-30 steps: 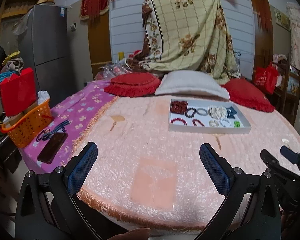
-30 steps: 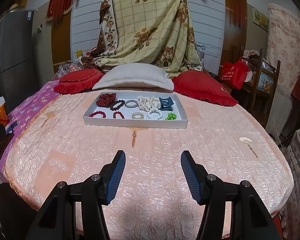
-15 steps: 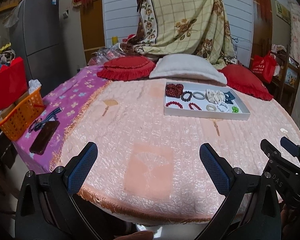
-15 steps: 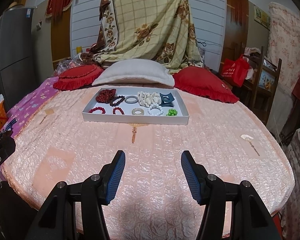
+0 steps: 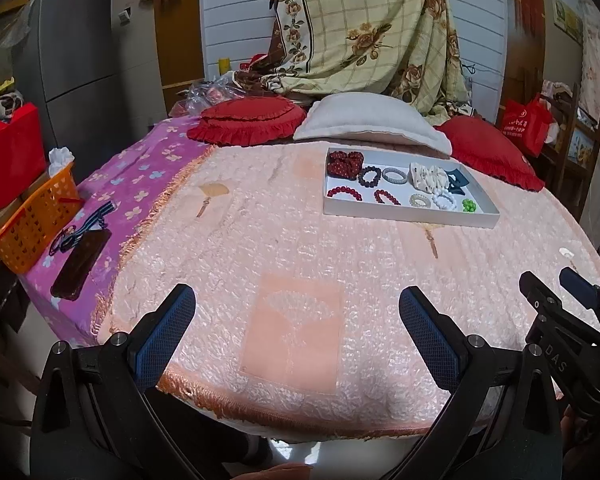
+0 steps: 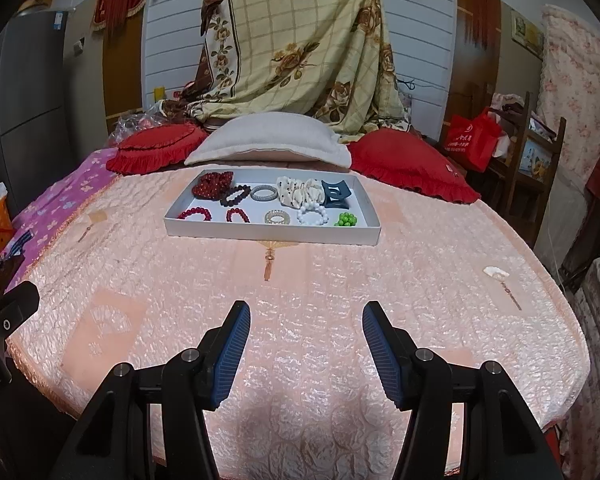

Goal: Organize jewelry

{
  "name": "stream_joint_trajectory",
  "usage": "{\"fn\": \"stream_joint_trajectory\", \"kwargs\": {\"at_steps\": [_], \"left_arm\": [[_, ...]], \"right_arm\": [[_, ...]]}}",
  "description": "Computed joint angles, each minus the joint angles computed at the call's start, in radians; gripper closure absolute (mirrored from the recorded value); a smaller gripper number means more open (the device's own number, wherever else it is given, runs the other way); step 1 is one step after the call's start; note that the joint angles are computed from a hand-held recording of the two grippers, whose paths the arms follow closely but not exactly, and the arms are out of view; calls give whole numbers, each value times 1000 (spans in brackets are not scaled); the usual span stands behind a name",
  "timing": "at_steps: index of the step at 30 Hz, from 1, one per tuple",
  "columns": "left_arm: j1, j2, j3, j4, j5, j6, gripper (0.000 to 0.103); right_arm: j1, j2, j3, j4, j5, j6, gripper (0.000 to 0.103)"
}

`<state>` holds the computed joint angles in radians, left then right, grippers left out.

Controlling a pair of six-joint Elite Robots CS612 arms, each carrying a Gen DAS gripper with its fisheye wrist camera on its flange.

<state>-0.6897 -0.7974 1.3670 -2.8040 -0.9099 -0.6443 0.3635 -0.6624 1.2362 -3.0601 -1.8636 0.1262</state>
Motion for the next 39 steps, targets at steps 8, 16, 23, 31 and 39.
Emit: {"fn": "stream_joint_trajectory", "kwargs": {"at_steps": [8,16,23,31,39], "left_arm": [[4,2,-2,9,-25,-1,1],[9,6,-9,29,-49,-3,1],[13,9,-14,45,-69,-12,1],[19,18,-25,70,-93,-15,1],[26,35,-44,95,-113,-4,1]], "right_arm": [[1,2,-3,3,-4,4,46],[1,6,-7,12,-6,6,46],[0,8,-9,16,-11,13,46],[-2,21,-25,38,-7,16,45],[-4,36,-38,41,-26,25,45]]}}
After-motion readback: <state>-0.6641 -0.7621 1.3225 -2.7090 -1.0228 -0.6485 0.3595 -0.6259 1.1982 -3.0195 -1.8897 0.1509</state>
